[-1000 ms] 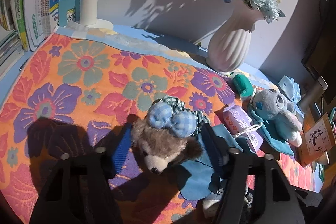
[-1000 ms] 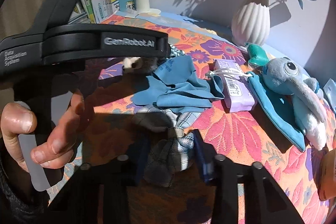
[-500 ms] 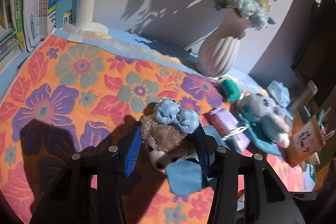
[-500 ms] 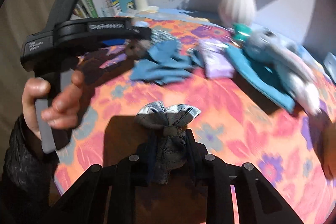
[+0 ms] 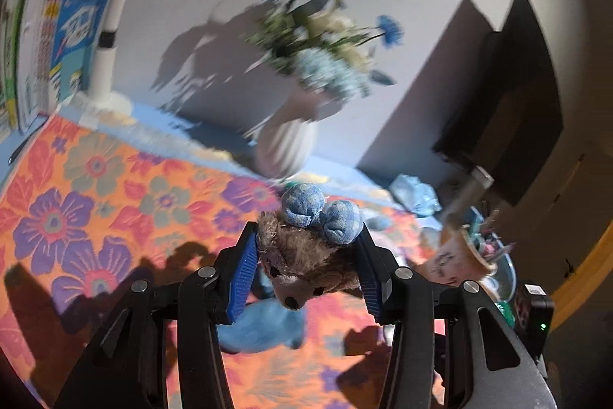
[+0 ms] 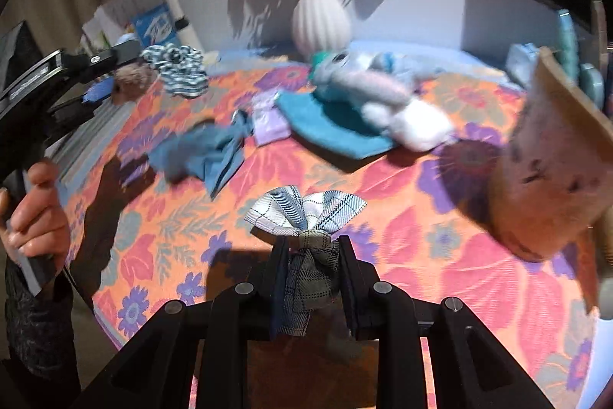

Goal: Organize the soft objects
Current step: 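Carry the teddy bear and plaid bow over to the glass bowl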

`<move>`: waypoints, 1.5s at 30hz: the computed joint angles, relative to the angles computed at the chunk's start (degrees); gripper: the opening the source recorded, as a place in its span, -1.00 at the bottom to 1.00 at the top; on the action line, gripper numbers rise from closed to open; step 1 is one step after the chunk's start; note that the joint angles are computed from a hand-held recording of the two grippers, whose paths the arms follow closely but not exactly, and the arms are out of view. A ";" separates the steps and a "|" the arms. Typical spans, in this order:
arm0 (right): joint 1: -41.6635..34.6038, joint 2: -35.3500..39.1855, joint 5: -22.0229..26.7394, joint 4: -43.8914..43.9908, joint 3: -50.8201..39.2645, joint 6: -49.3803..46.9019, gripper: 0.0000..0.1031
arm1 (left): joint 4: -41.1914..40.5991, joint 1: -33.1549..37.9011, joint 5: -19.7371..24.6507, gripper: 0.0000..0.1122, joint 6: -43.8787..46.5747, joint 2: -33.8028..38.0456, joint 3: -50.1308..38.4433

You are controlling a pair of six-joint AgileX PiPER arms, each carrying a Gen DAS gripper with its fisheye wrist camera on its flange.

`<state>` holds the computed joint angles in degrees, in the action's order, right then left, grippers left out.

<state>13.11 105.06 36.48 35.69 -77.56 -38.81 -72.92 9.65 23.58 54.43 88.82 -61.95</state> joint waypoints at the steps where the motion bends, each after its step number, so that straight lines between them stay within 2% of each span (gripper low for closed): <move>1: -0.84 -1.01 -0.05 0.81 0.58 -0.65 -0.53 | 0.81 -0.88 -0.45 -0.20 -0.71 -0.63 -0.08; 10: -7.48 -6.33 0.87 6.88 4.88 -6.63 -0.53 | 11.59 -12.27 -3.73 -0.20 -10.37 -3.00 -3.43; 14: -11.02 -8.44 1.79 8.98 6.85 -8.95 -0.53 | 22.11 -18.31 -5.40 -0.20 -19.98 -1.98 -6.55; 17: -14.78 -9.96 3.83 12.52 8.26 -12.56 -0.53 | 34.85 -23.28 -7.10 -0.20 -31.33 -0.83 -9.02; 20: -18.64 -11.84 4.84 14.53 9.77 -15.19 -0.53 | 37.75 -26.38 -6.77 -0.20 -33.76 0.88 -11.56; 24: -23.56 -13.78 6.75 16.89 11.01 -18.35 -0.53 | 48.19 -31.56 -6.51 -0.20 -43.22 4.07 -16.20; 34: -36.87 -15.14 12.23 22.29 8.79 -23.04 -0.53 | 60.17 -40.33 -1.20 -0.20 -53.62 13.32 -32.19; 37: -39.74 -13.75 13.29 22.99 6.62 -22.66 -0.53 | 65.60 -42.61 1.64 -0.20 -58.25 17.36 -39.20; 42: -42.73 -10.36 14.15 22.90 1.72 -20.00 -0.53 | 66.72 -44.60 6.98 -0.20 -59.45 25.19 -51.86; 45: -44.46 -7.84 14.40 22.79 -1.88 -18.18 -0.53 | 70.47 -46.06 12.67 -0.20 -63.62 32.07 -63.44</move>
<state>-31.34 97.22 50.88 58.48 -79.43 -56.99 -2.45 -36.42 36.25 -9.19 120.89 -125.40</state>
